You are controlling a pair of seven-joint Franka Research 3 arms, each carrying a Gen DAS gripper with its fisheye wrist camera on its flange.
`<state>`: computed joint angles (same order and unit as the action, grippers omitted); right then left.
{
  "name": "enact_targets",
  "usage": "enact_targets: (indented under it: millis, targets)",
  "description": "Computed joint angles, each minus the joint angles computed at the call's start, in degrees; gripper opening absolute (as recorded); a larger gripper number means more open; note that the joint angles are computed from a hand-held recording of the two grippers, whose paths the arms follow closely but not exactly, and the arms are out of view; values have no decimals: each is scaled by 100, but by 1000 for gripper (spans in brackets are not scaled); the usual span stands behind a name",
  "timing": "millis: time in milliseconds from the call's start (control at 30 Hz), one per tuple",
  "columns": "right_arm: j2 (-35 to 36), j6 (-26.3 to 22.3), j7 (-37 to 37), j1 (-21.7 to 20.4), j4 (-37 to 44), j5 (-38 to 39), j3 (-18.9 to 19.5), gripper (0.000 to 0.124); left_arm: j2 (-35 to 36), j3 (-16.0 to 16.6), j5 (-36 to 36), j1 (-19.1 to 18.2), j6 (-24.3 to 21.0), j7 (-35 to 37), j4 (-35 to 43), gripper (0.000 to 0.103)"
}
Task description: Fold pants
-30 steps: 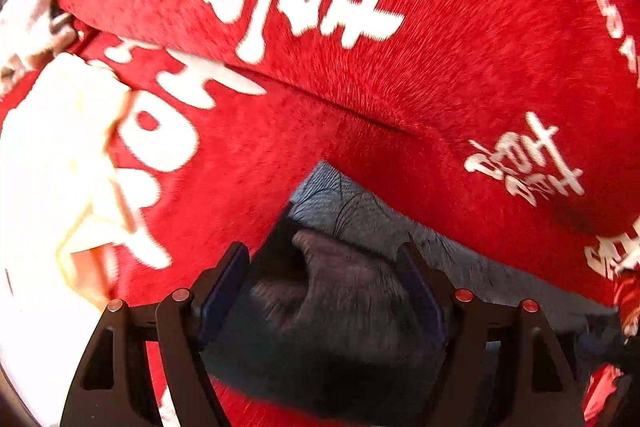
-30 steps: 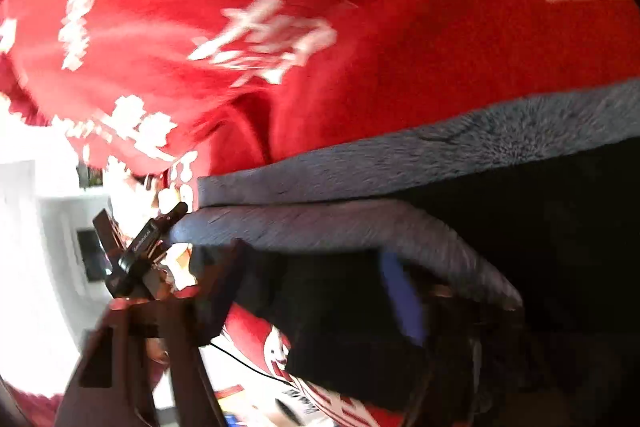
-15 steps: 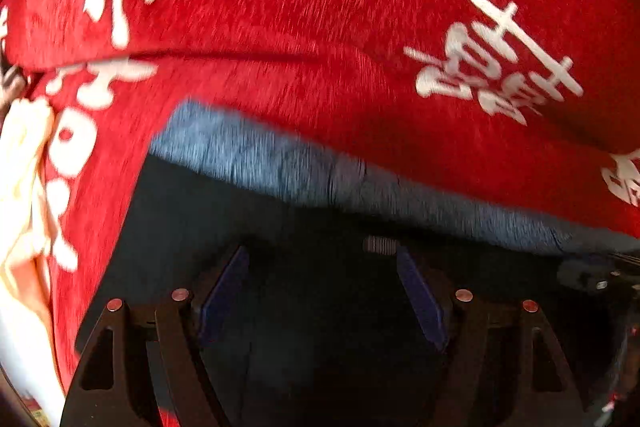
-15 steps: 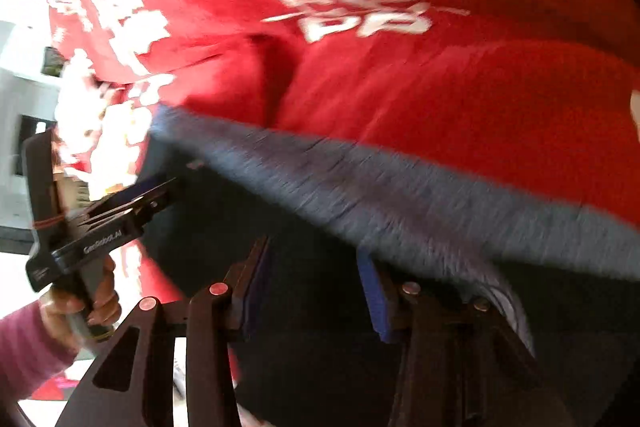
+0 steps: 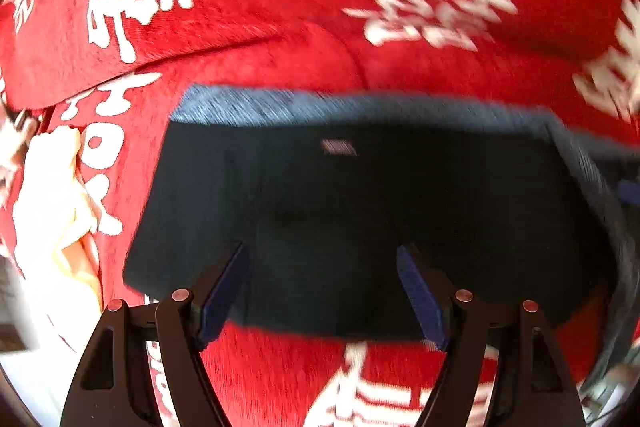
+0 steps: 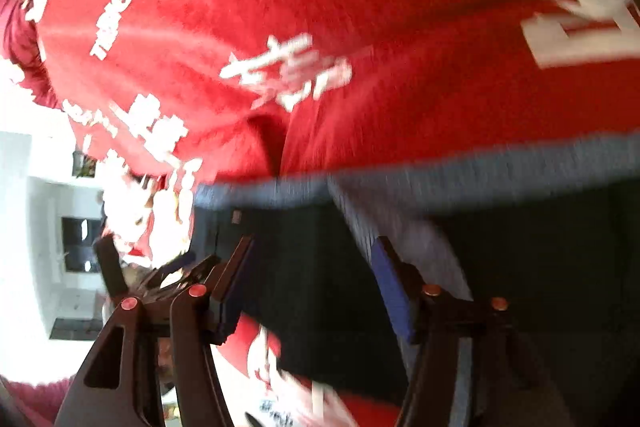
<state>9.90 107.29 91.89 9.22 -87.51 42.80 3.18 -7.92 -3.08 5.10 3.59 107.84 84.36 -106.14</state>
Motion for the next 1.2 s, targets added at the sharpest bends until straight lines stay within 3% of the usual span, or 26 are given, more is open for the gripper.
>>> enact_targets:
  millis: [133,333,400,567,700,933,1200]
  targets:
    - [-1021,-27,-6,-43,-1117,-35,-132,66,-176,-94,-398,-197,-257,183,-109,77]
    - [-2915,442,759,-130,-3084,-462,-349,66,-484,-240,-992,-657,0,741,-366,77]
    - [-3614,530,1158,-234,-3747,-677,-374,67,-544,-218,-1490,-823,16,876,-371,77]
    - [-5228,428,2013,-622,-4946,-1342,-375,67,-472,-235,-2353,-1114,-197,931,-260,77]
    - [-6263,148,2594,-1023,-5730,-1694,-452,67,-439,-324,-2953,-1273,-84,779,-367,77]
    - [-7243,37,2763,-1446,-6751,-1678,-801,67,-67,-629,-3253,-1592,23,506,-366,77]
    - [-7356,543,1886,-1532,-7473,-788,-1430,66,161,-842,-3219,-1807,248,166,-302,77]
